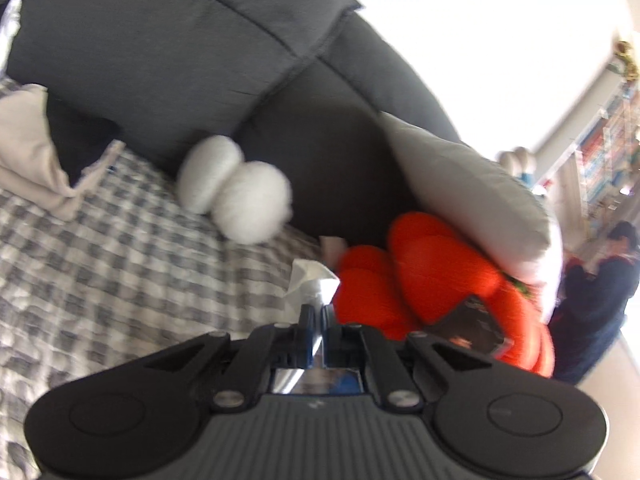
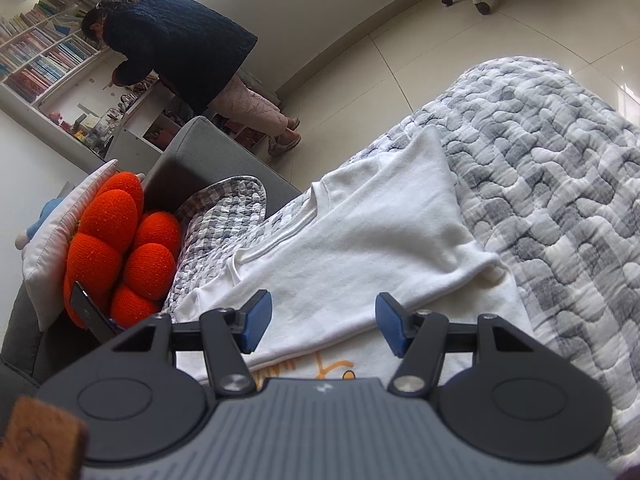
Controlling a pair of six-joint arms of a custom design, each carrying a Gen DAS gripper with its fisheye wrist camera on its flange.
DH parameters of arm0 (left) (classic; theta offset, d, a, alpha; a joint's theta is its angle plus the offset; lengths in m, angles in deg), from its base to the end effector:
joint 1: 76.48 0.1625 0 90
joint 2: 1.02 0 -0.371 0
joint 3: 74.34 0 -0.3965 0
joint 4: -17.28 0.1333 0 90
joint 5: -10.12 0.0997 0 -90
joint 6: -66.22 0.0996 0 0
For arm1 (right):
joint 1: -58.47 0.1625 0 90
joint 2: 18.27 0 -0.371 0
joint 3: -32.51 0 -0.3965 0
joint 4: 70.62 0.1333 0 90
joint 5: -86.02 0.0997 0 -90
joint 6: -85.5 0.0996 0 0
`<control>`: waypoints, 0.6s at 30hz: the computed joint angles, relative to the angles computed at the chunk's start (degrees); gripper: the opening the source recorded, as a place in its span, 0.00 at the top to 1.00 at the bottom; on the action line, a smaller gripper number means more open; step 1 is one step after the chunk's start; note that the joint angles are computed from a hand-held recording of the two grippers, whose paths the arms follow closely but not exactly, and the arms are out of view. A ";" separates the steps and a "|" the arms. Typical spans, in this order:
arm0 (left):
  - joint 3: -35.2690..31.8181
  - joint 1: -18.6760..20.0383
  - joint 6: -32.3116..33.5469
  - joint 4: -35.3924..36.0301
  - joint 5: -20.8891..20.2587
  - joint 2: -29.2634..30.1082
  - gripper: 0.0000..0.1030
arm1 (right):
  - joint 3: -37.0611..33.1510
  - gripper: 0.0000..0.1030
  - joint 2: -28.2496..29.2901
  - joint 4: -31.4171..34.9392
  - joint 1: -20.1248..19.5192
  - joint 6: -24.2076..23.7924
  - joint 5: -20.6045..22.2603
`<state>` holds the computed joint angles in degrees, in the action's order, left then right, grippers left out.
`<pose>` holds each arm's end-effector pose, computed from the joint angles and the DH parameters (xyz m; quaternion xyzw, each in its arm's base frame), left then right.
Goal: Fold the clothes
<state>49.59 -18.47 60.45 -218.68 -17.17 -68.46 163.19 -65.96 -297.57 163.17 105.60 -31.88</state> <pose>-0.0279 -0.4634 0.2738 -0.2191 0.6739 -0.6883 0.1553 0.1925 -0.3920 0.0722 -0.1500 -0.8588 0.4844 0.0733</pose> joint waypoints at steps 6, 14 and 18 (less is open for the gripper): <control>2.50 -2.18 -5.80 6.33 -5.22 -2.00 0.97 | 0.52 0.40 -0.40 -1.18 -0.50 0.74 2.08; 3.52 -5.73 -11.34 10.55 -9.79 -1.24 0.97 | 1.50 0.40 -0.99 -2.55 -1.34 1.55 4.07; 3.20 -7.26 -13.11 11.94 -11.62 0.11 0.97 | 2.38 0.40 -1.56 -3.42 -2.12 2.02 5.64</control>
